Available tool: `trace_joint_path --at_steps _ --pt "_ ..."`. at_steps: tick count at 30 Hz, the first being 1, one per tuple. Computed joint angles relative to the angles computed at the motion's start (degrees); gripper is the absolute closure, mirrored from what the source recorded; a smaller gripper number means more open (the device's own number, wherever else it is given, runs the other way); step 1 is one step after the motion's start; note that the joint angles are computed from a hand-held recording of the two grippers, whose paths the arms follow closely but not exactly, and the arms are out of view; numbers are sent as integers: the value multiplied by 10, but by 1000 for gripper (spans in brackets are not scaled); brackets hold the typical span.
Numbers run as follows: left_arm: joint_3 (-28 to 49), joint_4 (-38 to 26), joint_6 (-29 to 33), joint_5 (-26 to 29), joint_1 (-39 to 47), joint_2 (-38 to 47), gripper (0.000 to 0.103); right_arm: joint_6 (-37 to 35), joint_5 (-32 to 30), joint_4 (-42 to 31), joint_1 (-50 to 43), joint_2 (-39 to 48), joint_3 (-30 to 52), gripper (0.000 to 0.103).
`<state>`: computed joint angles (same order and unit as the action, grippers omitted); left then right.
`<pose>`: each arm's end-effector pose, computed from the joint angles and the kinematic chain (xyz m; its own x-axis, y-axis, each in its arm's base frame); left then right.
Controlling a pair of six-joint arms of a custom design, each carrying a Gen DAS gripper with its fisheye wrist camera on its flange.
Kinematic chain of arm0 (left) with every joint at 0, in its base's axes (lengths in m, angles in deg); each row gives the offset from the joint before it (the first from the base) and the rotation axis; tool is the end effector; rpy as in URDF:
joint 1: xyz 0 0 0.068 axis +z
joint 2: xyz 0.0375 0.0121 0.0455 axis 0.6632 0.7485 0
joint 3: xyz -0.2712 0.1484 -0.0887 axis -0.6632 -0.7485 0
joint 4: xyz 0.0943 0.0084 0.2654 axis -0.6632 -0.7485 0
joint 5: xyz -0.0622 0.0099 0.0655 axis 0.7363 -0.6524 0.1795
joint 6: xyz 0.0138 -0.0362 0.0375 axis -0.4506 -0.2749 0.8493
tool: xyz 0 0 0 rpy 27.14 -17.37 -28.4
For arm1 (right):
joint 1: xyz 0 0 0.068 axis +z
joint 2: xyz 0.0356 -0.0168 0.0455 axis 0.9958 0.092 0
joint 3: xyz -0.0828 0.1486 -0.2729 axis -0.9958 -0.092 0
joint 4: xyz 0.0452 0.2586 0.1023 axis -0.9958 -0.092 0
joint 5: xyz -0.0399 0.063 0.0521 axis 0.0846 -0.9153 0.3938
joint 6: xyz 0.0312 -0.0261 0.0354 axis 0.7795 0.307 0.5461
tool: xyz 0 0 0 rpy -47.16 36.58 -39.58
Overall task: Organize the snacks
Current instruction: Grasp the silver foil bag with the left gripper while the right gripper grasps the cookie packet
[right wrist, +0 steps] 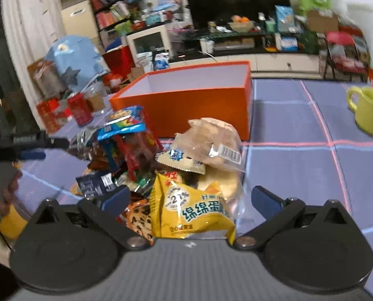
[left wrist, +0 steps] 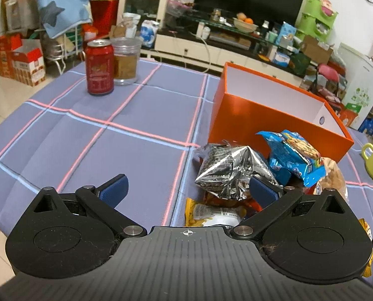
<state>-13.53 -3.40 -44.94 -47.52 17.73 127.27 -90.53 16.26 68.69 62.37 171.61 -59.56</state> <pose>0.3036 -0.1223 0.0855 -0.6431 -0.2442 -0.7258 -0.1563 0.9697 -0.1878 0.2673 -0.0866 0.0671 -0.6514 0.0142 -0.7586 -0.2668 0.9317 0.2466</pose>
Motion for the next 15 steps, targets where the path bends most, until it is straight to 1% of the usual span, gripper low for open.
trace_joint_path --at_steps 2,4,5,6,9,10,11,12,13,15 --pt "-2 1 -3 -6 -1 -1 11 14 -3 -11 -6 0 8 1" --pt "-3 0 -3 -3 1 -3 11 15 -7 19 -12 -6 -7 2" --pt "-4 1 -4 -3 1 -3 11 0 -3 58 -13 -11 -25 2" --pt "-5 0 -4 -4 1 -4 11 -25 -2 105 -16 -15 -45 2" --pt "-6 1 3 -6 3 -3 11 -179 -47 255 -36 -5 -116 1" --pt "-7 0 6 -5 5 -4 11 -208 -33 299 -29 8 -134 1" --pt "-7 0 4 -7 5 -4 11 -219 -19 298 -20 10 -137 1" --pt "-7 -1 1 -5 5 -5 11 -227 -12 263 -11 3 -132 1" --pt "-8 1 -1 0 5 -5 11 -232 -14 216 -5 -10 -124 1" --pt "-6 -1 -2 9 5 -4 11 -219 -33 178 7 -30 -125 1"
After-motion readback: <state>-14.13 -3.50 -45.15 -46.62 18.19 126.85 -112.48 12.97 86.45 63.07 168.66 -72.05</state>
